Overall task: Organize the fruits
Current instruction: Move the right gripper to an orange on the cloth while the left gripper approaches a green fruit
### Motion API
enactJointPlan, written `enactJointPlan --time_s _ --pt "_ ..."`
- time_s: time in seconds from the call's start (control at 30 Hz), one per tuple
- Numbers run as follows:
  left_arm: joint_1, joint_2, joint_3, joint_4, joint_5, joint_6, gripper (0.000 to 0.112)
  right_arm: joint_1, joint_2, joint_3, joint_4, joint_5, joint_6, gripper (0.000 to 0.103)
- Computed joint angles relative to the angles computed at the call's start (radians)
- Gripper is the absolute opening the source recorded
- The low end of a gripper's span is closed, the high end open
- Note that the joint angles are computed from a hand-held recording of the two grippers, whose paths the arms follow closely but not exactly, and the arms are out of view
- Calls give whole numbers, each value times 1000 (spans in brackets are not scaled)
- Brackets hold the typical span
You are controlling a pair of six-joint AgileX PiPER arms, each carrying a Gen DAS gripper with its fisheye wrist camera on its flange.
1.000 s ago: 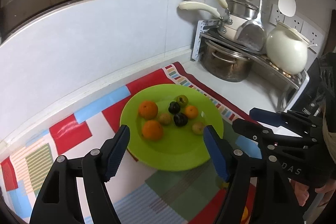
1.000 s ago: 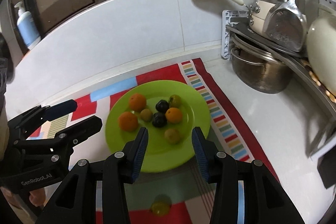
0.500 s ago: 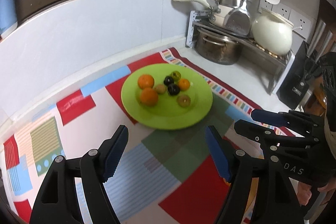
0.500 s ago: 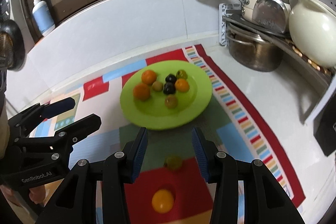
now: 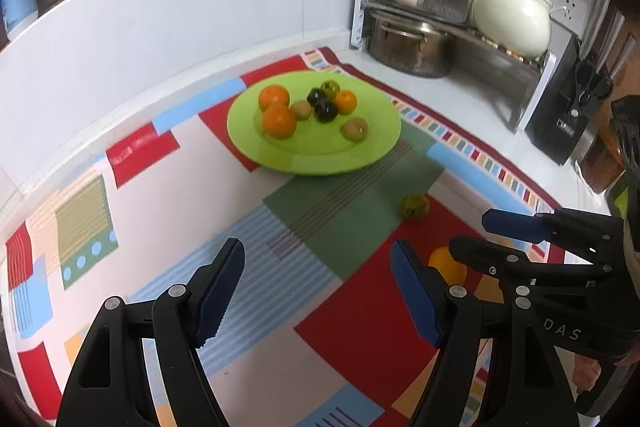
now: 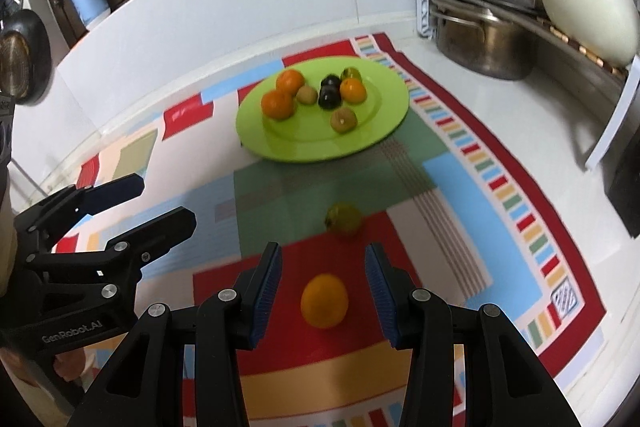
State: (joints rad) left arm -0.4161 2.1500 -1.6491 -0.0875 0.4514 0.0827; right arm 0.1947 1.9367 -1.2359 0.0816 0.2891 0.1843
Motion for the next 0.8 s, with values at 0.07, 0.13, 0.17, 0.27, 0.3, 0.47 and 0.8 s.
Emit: enactJointPlan --time_s 0.07,0.13,0.17,0.27,0.3,0.47,0.8 --pt "0 1 13 -2 4 1 75 4 4 7 4 2 -2 44" --pt "-4 2 25 18 1 -18 75 5 9 14 28 3 -23 44" --pt "-5 3 30 23 0 -22 75 6 13 15 28 4 -21 44" --pt "-5 9 39 18 3 -19 75 9 23 18 29 4 -21 44" --pt "-6 11 41 22 3 -23 75 9 29 16 32 7 -22 44" --pt "-7 26 42 33 11 -36 75 9 56 6 68 16 -53 44" --pt "-11 43 31 42 26 -46 75 10 109 -30 43 36 -22 37"
